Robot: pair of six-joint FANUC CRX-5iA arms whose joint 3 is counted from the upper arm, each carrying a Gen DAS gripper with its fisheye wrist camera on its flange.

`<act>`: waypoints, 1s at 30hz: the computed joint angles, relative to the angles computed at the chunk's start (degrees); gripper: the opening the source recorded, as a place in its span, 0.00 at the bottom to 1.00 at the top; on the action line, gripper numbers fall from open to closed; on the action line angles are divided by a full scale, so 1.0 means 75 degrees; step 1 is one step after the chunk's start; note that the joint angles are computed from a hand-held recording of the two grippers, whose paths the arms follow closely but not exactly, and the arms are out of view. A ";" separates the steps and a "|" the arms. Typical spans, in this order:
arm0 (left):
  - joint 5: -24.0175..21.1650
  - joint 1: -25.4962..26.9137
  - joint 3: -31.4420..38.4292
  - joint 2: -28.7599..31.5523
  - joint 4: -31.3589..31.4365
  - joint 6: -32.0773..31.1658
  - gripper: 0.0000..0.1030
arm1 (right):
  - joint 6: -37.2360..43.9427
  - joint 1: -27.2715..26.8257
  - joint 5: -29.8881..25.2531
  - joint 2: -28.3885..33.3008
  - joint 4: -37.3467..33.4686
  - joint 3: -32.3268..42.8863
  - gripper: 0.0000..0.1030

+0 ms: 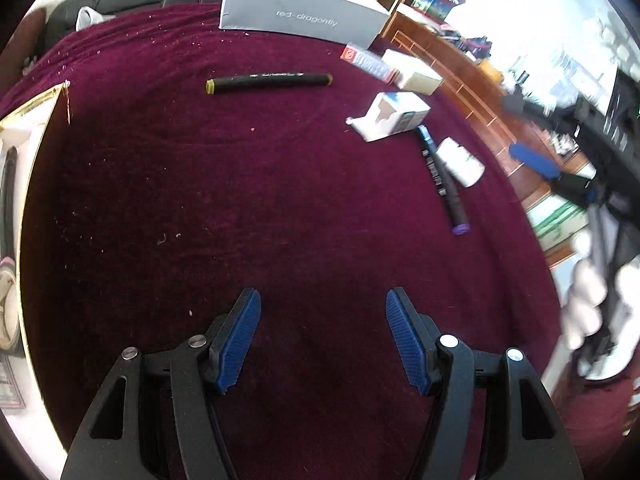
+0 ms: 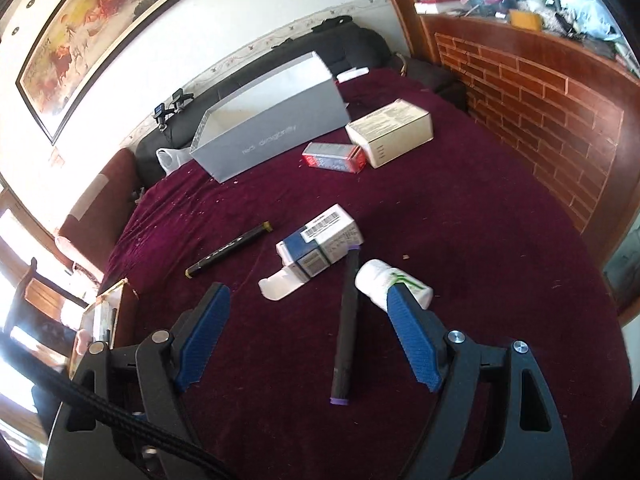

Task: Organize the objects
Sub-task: 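Move both open tools back over the table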

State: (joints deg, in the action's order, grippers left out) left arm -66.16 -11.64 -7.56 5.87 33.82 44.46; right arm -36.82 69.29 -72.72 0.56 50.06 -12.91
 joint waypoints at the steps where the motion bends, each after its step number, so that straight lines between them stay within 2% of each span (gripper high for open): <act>1: 0.0274 -0.0013 -0.0195 -0.0126 0.0076 -0.0252 0.57 | 0.0015 -0.0100 0.0192 0.0009 0.0022 -0.0019 0.78; 4: 0.0631 -0.0057 -0.0462 -0.0296 0.0126 -0.0595 0.60 | 0.0476 -0.0540 0.0897 0.0171 -0.0035 0.0155 0.78; 6: 0.0780 0.0004 -0.0787 -0.0405 0.0538 -0.1017 0.69 | 0.0866 -0.0956 0.1632 0.0325 -0.0173 0.0334 0.78; 8: 0.0799 0.0032 -0.0896 -0.0389 0.0794 -0.1233 0.71 | 0.1552 -0.1430 0.2471 0.0561 -0.0579 0.0650 0.78; 11: 0.0551 0.0177 -0.0919 -0.0226 0.1272 -0.1355 0.73 | 0.3715 -0.2202 0.3309 0.1230 -0.2158 0.1734 0.78; 13: 0.0344 0.0292 -0.0962 -0.0130 0.1613 -0.1471 0.75 | 0.4906 -0.2540 0.3161 0.1752 -0.3044 0.2570 0.78; 16: 0.0201 0.0351 -0.0991 -0.0023 0.1928 -0.1521 0.76 | 0.6801 -0.2994 0.2268 0.2764 -0.4187 0.4199 0.78; 18: 0.0181 0.0336 -0.0981 0.0016 0.1995 -0.1529 0.76 | 0.7369 -0.3182 0.1654 0.3364 -0.4461 0.5041 0.78; 22: 0.0046 0.0347 -0.0947 0.0127 0.2160 -0.1613 0.81 | 0.8189 -0.3466 0.1390 0.3813 -0.5440 0.5752 0.78; 24: -0.0021 0.0366 -0.0940 0.0167 0.2243 -0.1636 0.81 | 0.8576 -0.3528 0.1432 0.3775 -0.5948 0.5768 0.80; 28: -0.0090 0.0385 -0.0942 0.0204 0.2336 -0.1670 0.83 | 0.9506 -0.3543 0.2664 0.2906 -0.7773 0.4822 0.80; 30: -0.0089 0.0382 -0.0944 0.0195 0.2325 -0.1669 0.83 | 0.9655 -0.3324 0.2957 0.2512 -0.7910 0.4362 0.80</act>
State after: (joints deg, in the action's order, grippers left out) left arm -66.82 -8.78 -14.65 7.34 51.25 31.94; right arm 35.59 44.36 -50.54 19.40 -9.26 19.81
